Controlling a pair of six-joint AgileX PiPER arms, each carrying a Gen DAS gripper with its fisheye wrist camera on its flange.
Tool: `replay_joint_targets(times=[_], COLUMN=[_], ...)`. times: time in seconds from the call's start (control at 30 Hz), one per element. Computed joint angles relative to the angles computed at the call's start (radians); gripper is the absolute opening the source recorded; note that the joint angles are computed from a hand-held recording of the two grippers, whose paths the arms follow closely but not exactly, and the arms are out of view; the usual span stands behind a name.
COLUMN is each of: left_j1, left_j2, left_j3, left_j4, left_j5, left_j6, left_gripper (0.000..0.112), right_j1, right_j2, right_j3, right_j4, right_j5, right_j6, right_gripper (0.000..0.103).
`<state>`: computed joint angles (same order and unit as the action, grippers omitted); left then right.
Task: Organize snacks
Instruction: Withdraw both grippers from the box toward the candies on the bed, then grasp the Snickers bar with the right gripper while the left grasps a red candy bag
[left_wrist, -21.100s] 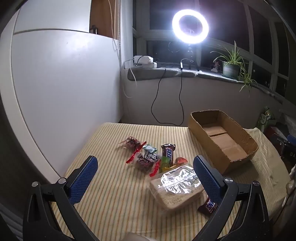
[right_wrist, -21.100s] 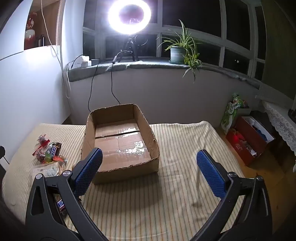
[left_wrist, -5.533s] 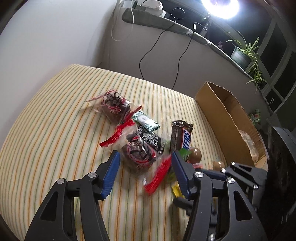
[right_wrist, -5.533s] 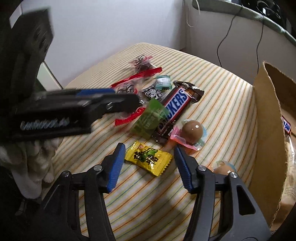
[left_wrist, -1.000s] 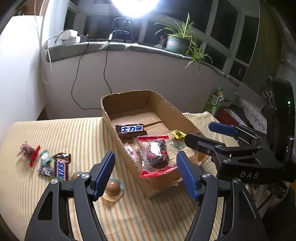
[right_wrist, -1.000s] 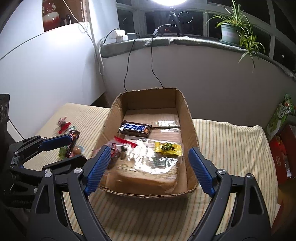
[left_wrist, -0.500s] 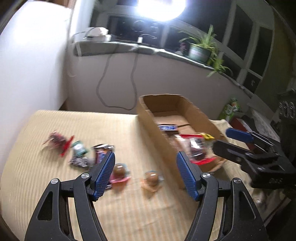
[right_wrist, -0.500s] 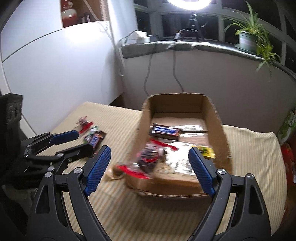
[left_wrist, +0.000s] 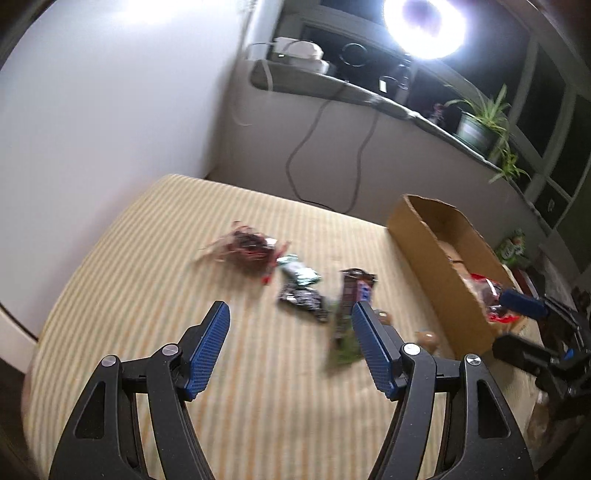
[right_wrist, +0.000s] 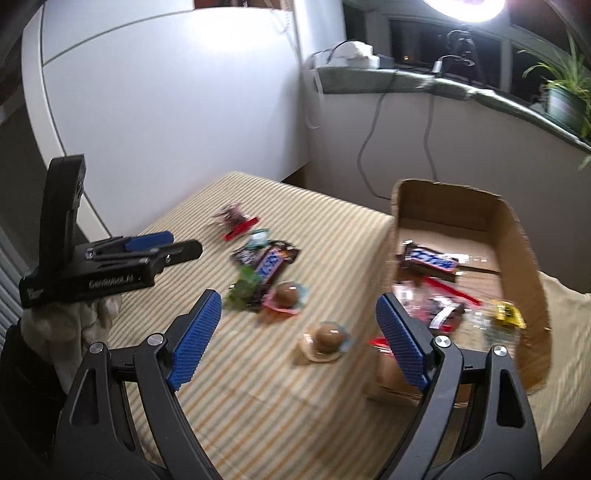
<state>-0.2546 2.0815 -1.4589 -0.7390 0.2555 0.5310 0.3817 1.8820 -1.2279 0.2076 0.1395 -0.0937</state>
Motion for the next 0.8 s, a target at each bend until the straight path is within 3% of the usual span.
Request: replay_joint_targets(times=[0.27, 0.47, 0.57, 0.8], left_j1=[0.040, 0.060, 0.058, 0.065], left_j2=[0.058, 0.136, 0.189, 0.291], left_j3=[-0.084, -0.201, -0.289, -0.459], left_j4=[-0.033, -0.038, 0.026, 0.094], left_j5=[0.060, 0.136, 0.172, 0.258], left_j6=[0.017, -0.006, -0.082, -0.189], left_gripper=[0.066, 0.065, 0.064, 0.064], right_j1=[0.061, 0.067, 0.067, 0.044], right_j2=[0.124, 0.231, 0.292, 0.436], right_j3=[-0.142, -0.298, -0.391, -0.612], right_j4=[-0.057, -0.089, -0.150, -0.101], right_j5=[0.059, 0.137, 0.190, 0.336], right_j6=[0.057, 0.136, 0.219, 0.238], right_gripper=[0.088, 0.078, 0.069, 0.058])
